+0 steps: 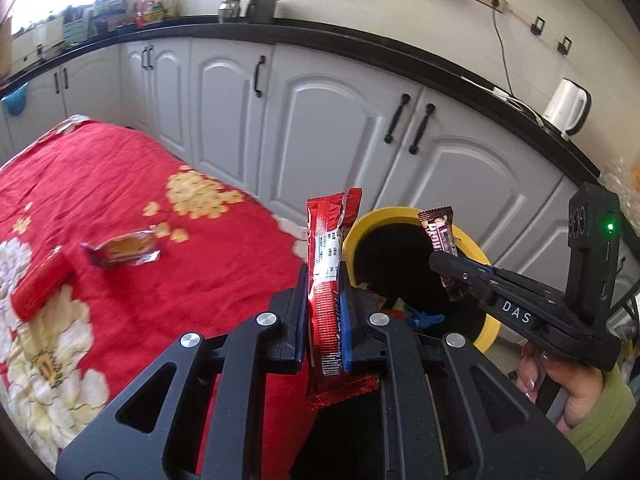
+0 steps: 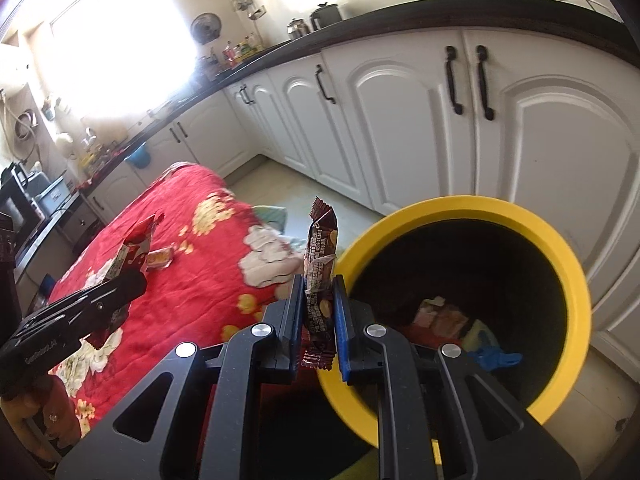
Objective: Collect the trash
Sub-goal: 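Carry the red candy bar and chocolate bar with both grippers over the bin, then open both grippers to drop the two bars into the bin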
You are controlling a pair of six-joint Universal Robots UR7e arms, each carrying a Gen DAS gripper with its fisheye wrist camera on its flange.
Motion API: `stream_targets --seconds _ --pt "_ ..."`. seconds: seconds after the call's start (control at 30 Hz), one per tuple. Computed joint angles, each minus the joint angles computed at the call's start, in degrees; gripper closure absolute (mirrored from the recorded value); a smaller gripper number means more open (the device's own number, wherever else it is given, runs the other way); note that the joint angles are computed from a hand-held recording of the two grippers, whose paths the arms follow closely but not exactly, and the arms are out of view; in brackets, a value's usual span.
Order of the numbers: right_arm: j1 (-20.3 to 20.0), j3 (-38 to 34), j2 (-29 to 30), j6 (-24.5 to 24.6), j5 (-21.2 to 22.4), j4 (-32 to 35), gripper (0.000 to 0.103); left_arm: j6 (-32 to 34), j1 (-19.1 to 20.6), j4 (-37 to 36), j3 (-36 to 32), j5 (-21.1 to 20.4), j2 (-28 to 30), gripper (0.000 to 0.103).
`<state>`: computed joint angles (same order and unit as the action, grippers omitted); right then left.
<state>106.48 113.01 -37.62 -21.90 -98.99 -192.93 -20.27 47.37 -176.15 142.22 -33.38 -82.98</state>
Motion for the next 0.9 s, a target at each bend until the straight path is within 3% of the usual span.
stream_targets --seconds 0.33,0.9 --pt "-3.2 0.59 -1.73 0.06 -1.63 -1.29 0.089 3.42 1.55 -4.2 -4.0 -3.37 8.43 0.095" --pt "-9.28 -0.09 -2.93 1.44 -4.54 0.05 0.088 6.29 4.33 -4.78 -11.2 -8.78 19.81 0.095"
